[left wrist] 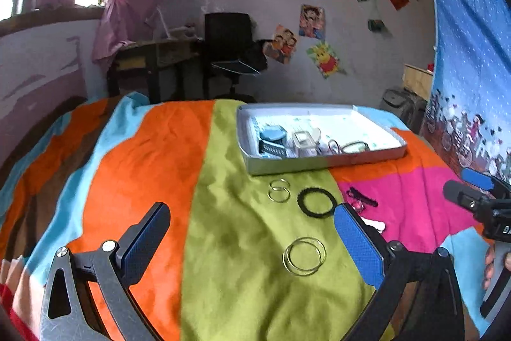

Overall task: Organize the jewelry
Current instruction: 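Grasp the large silver hoop earrings with the left tool while the right tool grasps the white hair clip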

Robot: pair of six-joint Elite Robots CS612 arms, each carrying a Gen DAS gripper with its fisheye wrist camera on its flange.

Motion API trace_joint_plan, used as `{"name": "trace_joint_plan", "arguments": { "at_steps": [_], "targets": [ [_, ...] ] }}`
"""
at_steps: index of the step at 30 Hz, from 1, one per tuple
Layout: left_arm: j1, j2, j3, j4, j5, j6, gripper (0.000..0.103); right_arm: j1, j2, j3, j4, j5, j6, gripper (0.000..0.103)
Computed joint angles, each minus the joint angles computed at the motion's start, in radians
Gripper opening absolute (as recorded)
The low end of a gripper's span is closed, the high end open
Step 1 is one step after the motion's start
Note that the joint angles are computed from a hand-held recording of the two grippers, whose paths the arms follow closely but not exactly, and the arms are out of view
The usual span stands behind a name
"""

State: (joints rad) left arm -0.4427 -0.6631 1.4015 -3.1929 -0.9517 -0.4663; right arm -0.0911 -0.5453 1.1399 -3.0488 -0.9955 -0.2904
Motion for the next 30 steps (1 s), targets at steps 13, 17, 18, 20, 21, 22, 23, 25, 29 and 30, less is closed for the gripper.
{"name": "trace_joint_plan", "arguments": {
  "at_steps": [13, 17, 18, 20, 21, 22, 23, 25, 29, 30],
  "targets": [
    [0.039, 0.028, -0.037, 0.112, -0.209, 0.026, 0.103, 0.023, 0.051, -0.096, 0.242, -0.031, -0.151, 0.099],
    [0.048, 0.032, -0.037, 0.103, -0.258, 0.010, 0.103, 0.023, 0.057, -0.108, 0.278, -0.006, -0.161, 0.074],
    [0.050, 0.034, -0.040, 0.104, -0.268, 0.013, 0.102, 0.023, 0.060, -0.112, 0.286, -0.004, -0.160, 0.070],
    [0.055, 0.038, -0.049, 0.111, -0.313, 0.036, 0.094, 0.024, 0.065, -0.121, 0.304, 0.002, -0.160, 0.065],
    [0.055, 0.042, -0.056, 0.125, -0.324, 0.046, 0.092, 0.026, 0.070, -0.129, 0.312, 0.001, -0.163, 0.062],
    [0.054, 0.045, -0.061, 0.130, -0.332, 0.056, 0.088, 0.028, 0.073, -0.133, 0.317, 0.000, -0.167, 0.058],
    [0.054, 0.048, -0.065, 0.136, -0.336, 0.063, 0.085, 0.030, 0.076, -0.139, 0.323, 0.001, -0.171, 0.056],
    [0.054, 0.056, -0.078, 0.148, -0.348, 0.074, 0.080, 0.034, 0.081, -0.146, 0.328, 0.013, -0.180, 0.053],
    [0.066, 0.067, -0.099, 0.166, -0.407, 0.059, 0.060, 0.040, 0.088, -0.158, 0.352, 0.012, -0.201, 0.038],
    [0.070, 0.069, -0.103, 0.170, -0.423, 0.050, 0.059, 0.041, 0.091, -0.163, 0.361, 0.009, -0.203, 0.037]
  ]
}}
